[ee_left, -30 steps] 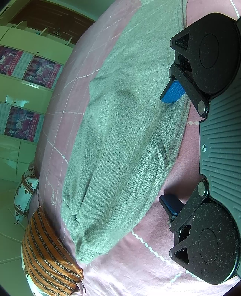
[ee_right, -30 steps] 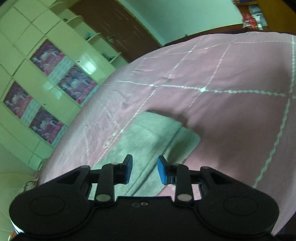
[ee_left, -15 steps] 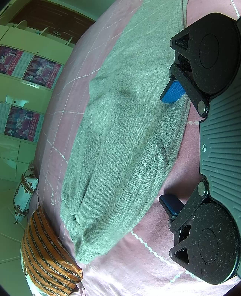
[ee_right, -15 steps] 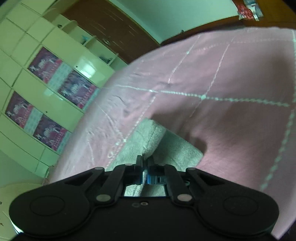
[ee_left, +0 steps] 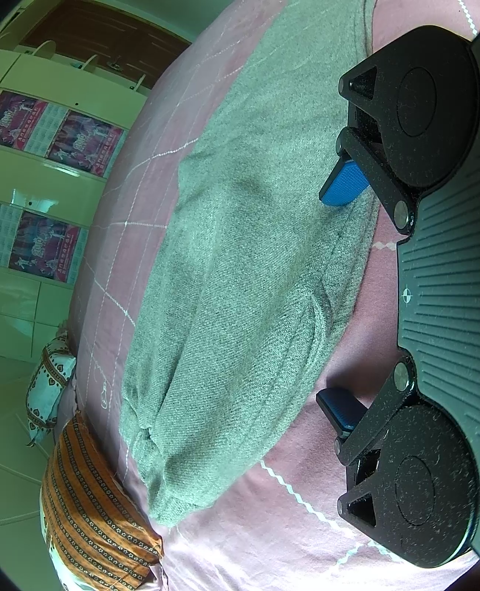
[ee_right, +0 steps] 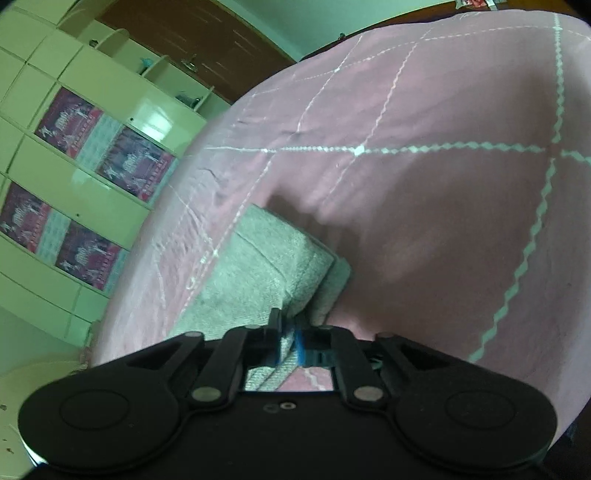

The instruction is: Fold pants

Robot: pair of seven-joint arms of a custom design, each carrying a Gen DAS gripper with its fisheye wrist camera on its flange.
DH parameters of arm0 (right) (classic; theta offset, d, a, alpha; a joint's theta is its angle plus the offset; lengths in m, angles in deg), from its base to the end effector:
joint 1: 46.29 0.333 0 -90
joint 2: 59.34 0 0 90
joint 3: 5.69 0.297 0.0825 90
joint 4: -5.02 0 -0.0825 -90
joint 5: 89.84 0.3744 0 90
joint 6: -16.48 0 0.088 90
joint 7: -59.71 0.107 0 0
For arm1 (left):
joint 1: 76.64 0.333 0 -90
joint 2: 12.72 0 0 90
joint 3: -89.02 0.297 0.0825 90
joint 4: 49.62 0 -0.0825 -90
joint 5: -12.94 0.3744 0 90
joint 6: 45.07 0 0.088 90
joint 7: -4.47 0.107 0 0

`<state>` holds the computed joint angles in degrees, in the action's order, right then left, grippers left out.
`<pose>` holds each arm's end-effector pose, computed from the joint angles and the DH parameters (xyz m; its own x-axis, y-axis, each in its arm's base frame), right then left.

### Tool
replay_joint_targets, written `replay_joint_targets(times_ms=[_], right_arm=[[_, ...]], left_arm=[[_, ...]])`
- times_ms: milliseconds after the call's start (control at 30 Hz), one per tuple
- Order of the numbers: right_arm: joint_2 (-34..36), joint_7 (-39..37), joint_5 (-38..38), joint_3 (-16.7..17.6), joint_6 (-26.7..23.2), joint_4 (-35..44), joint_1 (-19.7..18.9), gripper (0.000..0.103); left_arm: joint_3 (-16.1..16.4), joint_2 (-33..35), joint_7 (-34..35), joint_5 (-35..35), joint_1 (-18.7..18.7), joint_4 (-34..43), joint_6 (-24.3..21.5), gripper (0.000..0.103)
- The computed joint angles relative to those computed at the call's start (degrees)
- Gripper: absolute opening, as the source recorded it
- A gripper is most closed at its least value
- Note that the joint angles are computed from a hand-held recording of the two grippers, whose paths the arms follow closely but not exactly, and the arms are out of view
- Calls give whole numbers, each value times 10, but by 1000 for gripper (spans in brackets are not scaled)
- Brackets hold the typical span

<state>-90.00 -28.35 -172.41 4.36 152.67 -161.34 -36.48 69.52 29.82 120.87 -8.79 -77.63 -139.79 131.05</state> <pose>0.3219 0.0952 0.3191 -0.6882 -0.1347 -0.7129 0.3290 0.8179 -0.4721 0.7066 -0.1744 0.2966 -0.3365 -0.9234 0.1850 -0.6946 0.1107 -0.7109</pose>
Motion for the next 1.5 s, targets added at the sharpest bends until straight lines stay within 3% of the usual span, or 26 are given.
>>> replay_joint_targets(times_ms=[33, 67, 200, 267, 333, 400, 467, 600, 667, 733, 800, 833, 900, 967, 1033, 1133, 1167, 1233, 1333, 1400, 1433, 1500], right_arm=[[-11, -21, 28, 14, -27, -3, 11, 20], [-21, -23, 42, 19, -35, -9, 18, 21], [-36, 31, 24, 8, 2, -34, 9, 21], [-25, 90, -22, 7, 17, -36, -7, 20], [-10, 121, -66, -11, 33, -32, -21, 19], [4, 106, -86, -39, 59, -18, -32, 18], [4, 5, -58, -58, 75, -5, -38, 9], [-39, -269, -22, 17, -48, 24, -18, 7], [-28, -348, -8, 26, -94, 32, 4, 7], [-26, -300, -10, 5, -54, 10, -3, 7], [8, -222, -19, -43, 32, -3, -23, 9], [20, -141, -50, -49, 57, -9, -31, 8], [9, -73, -54, -28, 36, -18, -26, 12], [-2, -88, 8, -4, -8, -15, -7, 20], [-2, -137, 100, 27, -85, 1, 20, 20], [-5, -203, 117, 37, -114, 20, 36, 18], [-2, -225, 105, 33, -107, 29, 36, 18], [23, -278, 57, 7, -51, 62, 25, 18], [103, -345, -27, -17, 37, 155, 6, 19], [181, -385, -70, -33, 94, 243, 1, 20], [221, -406, -87, -41, 125, 289, 1, 20], [296, -444, -90, -51, 157, 378, 8, 20]], left_arm=[[1, 0, 0, 1, -1, 0, 0, 103], [4, 0, -2, 2, -3, 1, 0, 103], [4, 0, -3, 4, -3, 1, -1, 103], [4, 0, -3, 4, -3, 1, -1, 103], [4, 1, -3, 4, -3, 2, -1, 103], [5, 1, -4, 5, -3, 2, -1, 103], [4, 1, -3, 5, -2, 3, -2, 103], [1, 2, -1, 4, 0, 3, -2, 103], [1, 2, -1, 4, 0, 3, -2, 103], [-1, 2, 2, 4, 2, 3, -3, 103], [-1, 3, 4, 4, 3, 4, -5, 103], [-2, 4, 5, 3, 4, 6, -5, 103], [-1, 5, 5, 3, 3, 8, -5, 103], [3, 5, 3, 3, -1, 8, -3, 103], [1, -3, 6, 4, -1, -2, 11, 103], [-63, -7, 50, 5, 47, -33, 68, 103], [-68, -8, 50, 7, 49, -35, 74, 103], [-43, -6, 30, 8, 26, -20, 82, 103], [35, 11, -21, 14, -39, 42, 63, 103], [111, 27, -75, 30, -97, 105, 7, 103], [128, 32, -85, 34, -112, 121, 3, 103], [199, 36, -145, 67, -165, 133, 34, 103]])
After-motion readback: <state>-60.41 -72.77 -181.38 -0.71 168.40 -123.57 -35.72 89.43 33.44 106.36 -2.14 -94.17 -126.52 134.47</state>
